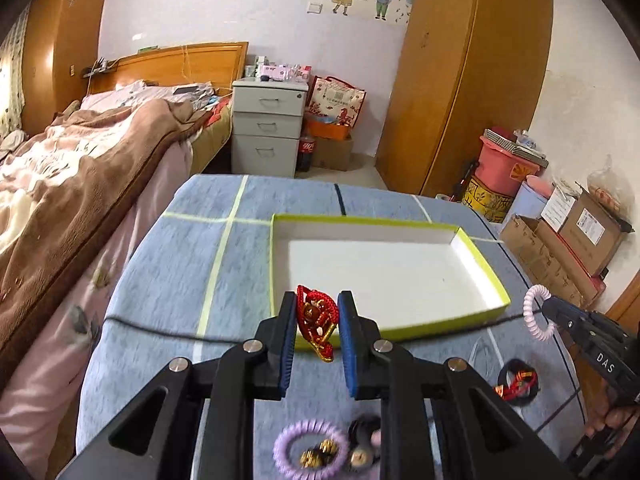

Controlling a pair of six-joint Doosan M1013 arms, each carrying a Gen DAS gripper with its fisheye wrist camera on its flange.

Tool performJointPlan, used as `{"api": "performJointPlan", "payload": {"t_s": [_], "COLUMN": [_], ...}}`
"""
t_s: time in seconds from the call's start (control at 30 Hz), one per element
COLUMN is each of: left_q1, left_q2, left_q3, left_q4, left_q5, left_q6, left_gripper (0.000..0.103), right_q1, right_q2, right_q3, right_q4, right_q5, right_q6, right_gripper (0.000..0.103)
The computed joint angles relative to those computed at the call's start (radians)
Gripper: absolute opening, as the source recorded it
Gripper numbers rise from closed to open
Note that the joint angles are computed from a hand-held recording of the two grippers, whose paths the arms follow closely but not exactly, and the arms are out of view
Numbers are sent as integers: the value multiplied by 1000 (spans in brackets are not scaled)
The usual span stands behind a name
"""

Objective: Organize jewelry
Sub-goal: 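Carry both items into the green box and open both grippers to release them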

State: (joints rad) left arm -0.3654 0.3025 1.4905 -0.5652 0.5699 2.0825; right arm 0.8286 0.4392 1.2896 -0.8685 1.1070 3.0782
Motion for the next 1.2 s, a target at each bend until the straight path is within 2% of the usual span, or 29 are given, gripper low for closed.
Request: {"api": "performJointPlan", "payload": {"t_s": [0.13, 0.33, 0.5, 1.03, 1.2], "left_q1": [-13, -32, -41, -65, -65], "left_q2": [25, 70, 121, 187, 199], "left_q3": [-33, -89, -147, -221, -233], "left_q4": [11, 46, 87, 242, 248], "left_q5": [-9, 19, 85, 127, 154], "left_q6": [-9, -38, -96, -229, -244], "left_gripper": [21, 21, 21, 22, 22], "right_q1": [-19, -57, -87, -154, -162], "right_q2": [4, 20, 42, 94, 106], "right_q3": [-6, -23, -46, -97, -112], "right_q4": [-8, 1, 31, 166, 198], "right_q5": [7, 15, 18, 24, 30], "right_q6": [-13, -35, -74, -188, -224], "right_gripper": [10, 10, 10, 10, 10]}}
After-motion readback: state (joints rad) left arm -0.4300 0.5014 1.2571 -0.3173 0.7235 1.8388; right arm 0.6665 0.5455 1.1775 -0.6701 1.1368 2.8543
